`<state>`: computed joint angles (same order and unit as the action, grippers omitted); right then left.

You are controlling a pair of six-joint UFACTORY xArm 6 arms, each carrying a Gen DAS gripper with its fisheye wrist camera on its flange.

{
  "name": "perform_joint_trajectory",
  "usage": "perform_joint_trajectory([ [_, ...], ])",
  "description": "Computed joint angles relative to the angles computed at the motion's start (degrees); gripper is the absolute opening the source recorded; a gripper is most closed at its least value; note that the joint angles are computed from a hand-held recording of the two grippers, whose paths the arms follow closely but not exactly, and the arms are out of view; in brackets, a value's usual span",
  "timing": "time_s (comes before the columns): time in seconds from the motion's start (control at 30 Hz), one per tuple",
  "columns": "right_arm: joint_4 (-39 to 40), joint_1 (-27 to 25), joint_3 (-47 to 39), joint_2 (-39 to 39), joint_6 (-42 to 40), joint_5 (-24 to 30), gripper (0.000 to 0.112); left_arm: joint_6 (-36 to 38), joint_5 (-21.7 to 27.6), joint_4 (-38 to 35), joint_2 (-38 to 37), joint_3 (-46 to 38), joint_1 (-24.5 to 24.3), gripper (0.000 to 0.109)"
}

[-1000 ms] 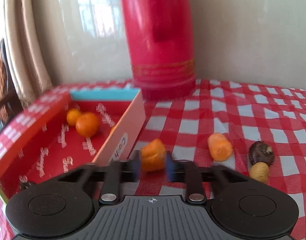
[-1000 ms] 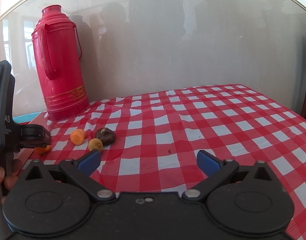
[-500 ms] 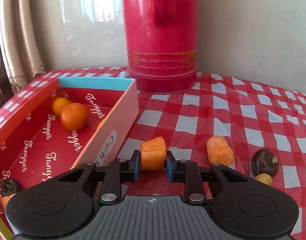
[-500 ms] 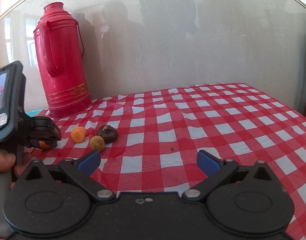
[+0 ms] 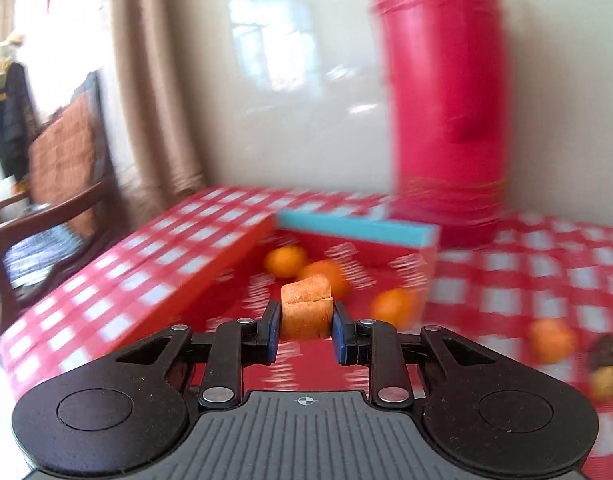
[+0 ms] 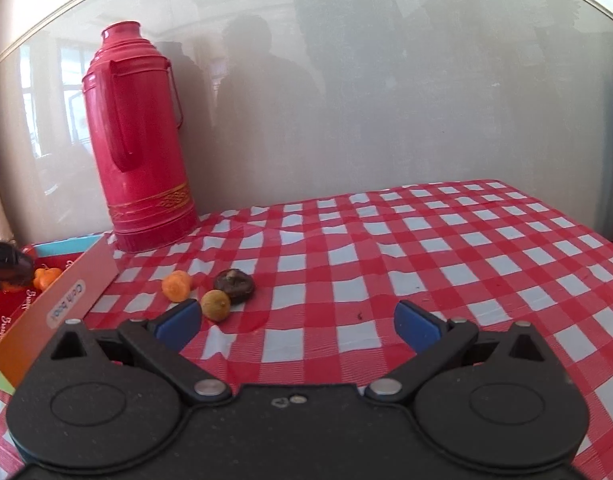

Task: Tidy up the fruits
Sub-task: 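Lower the carrot chunk into the red box and open the left tool, then reach the right tool to the small yellow fruit and close on it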

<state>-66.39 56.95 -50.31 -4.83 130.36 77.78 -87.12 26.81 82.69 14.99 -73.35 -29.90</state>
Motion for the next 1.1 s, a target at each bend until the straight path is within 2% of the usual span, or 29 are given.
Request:
perform_joint_trajectory([
  [0.07, -0.37, -0.65, -0.27, 0.14, -0.51, -1.62, 0.097, 8.95, -1.32, -9.72, 1.36, -0.85, 2.16, 0.026],
  [0.13, -0.76, -1.29, -0.58, 0.35, -0.45, -2.93, 0.097, 13.60, -1.11, -14.47, 2.30, -1.51, 3.31, 0.026],
  [0.17, -0.89, -1.65, -0.97, 0.67, -0.80, -3.45, 0.097, 14.55, -0.80, -15.35, 2.54, -1.71, 3.64, 0.034],
  [0.2, -0.89, -2.13, -1.40, 1.00, -1.47, -4.06, 0.097, 16.06, -2.21, -17.20, 2.43, -1.34, 4.40, 0.056],
  [0.27, -0.95, -3.00, -2.27, 1.69, -2.59, -5.12, 0.097, 17.31, -3.77, -19.77, 1.56, -0.26, 5.45, 0.085],
  [0.33, -1.32, -3.93, -3.17, 2.38, -3.85, -6.15, 0.097, 12.91, -5.14, -14.53, -0.53, 1.55, 6.17, 0.085],
  [0.43, -1.79, -5.77, -4.73, 3.34, -6.04, -8.47, 0.095, 10.07, -9.11, -8.58, -4.12, 4.43, 8.08, 0.087],
  [0.5, -1.71, -7.03, -5.93, 4.23, -7.79, -10.22, 0.092, 6.19, -10.91, -3.52, -6.95, 6.90, 9.67, 0.096],
  [0.57, -1.20, -8.31, -6.86, 5.08, -9.03, -12.21, 0.089, 2.31, -11.34, 0.85, -9.64, 9.27, 10.95, 0.097],
  [0.7, 1.09, -10.87, -9.57, 7.74, -12.25, -14.80, 0.069, -5.51, -11.79, 10.56, -13.93, 13.18, 13.72, 0.097],
  [0.77, 2.48, -12.50, -10.34, 8.65, -13.11, -16.68, 0.064, -9.87, -10.15, 15.49, -15.60, 14.92, 14.52, 0.098],
  [0.87, 4.12, -14.34, -10.93, 9.53, -13.67, -18.24, 0.056, -12.69, -9.44, 18.35, -16.65, 16.18, 16.14, 0.099],
  [0.93, 4.64, -15.00, -11.06, 9.86, -13.41, -18.90, 0.046, -14.71, -8.48, 19.96, -16.65, 16.41, 16.81, 0.099],
  [1.1, 6.61, -15.93, -12.43, 11.64, -14.83, -20.06, 0.035, -15.40, -7.68, 20.28, -16.31, 16.54, 17.98, 0.099],
])
